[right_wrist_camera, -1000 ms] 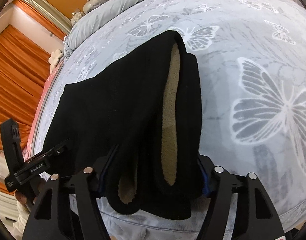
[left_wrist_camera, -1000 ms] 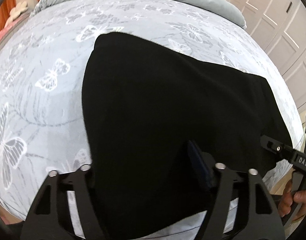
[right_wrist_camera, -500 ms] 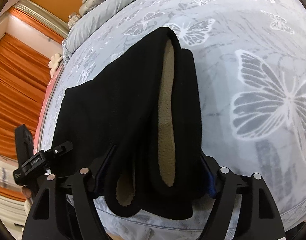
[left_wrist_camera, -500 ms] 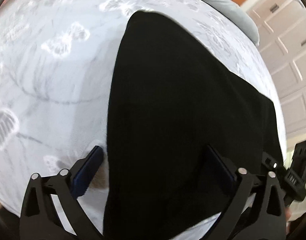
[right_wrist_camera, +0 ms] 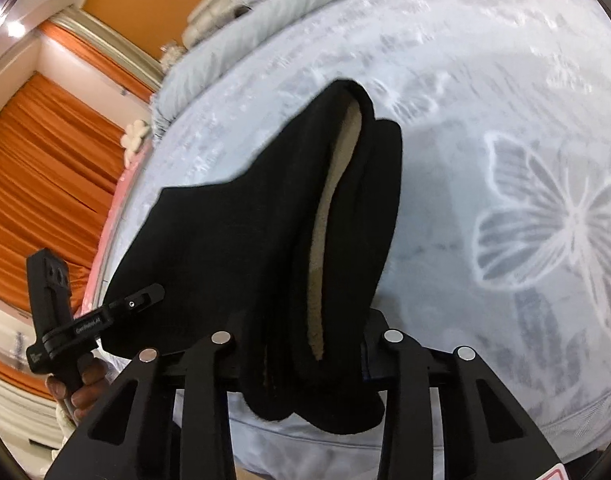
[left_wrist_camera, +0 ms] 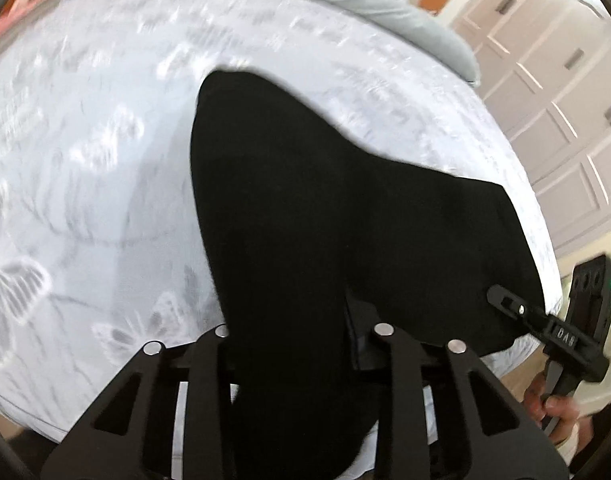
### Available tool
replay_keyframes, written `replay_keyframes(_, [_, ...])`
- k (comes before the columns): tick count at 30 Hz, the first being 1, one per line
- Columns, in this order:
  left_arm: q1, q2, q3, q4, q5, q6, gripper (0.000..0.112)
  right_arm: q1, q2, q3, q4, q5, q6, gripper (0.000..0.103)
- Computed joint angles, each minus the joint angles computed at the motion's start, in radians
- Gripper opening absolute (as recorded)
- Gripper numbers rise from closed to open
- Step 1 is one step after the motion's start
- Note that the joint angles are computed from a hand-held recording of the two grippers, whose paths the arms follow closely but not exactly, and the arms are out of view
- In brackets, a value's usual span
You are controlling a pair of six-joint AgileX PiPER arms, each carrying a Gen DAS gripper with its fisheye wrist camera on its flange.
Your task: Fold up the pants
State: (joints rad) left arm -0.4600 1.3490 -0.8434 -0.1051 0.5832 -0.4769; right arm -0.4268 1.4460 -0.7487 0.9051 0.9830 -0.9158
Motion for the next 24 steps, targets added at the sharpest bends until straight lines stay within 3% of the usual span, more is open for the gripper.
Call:
replay_keyframes(5, [-0.111, -0.045, -0.136, 0.289, 0.119, -0.207, 0.02, 0.039, -0.112, -0.077, 0.041, 0.054, 0.042, 0.032])
replay_keyframes(10, [-0.044, -0.031, -0.259, 0.337, 0.153, -0.162, 0.02, 0.148, -0.142, -0.192, 0.044, 0.004, 0.107, 0.032])
replay_keyframes(15, [-0.01, -0.026, -0.359, 0.432, 0.21, -0.15, 0.02, 0.239, -0.065, -0.322, 0.072, -0.078, 0.126, 0.032])
replay_keyframes(18, [-0.017, 0.028, -0.405, 0.518, 0.203, -0.2, 0.02, 0.302, 0.005, -0.393, 0.077, -0.151, 0.148, 0.032])
replay_keyframes(24, [0.061, 0.141, -0.471, 0.496, 0.165, -0.146, 0.02, 0.357, 0.143, -0.498, 0.075, -0.227, 0.169, 0.032])
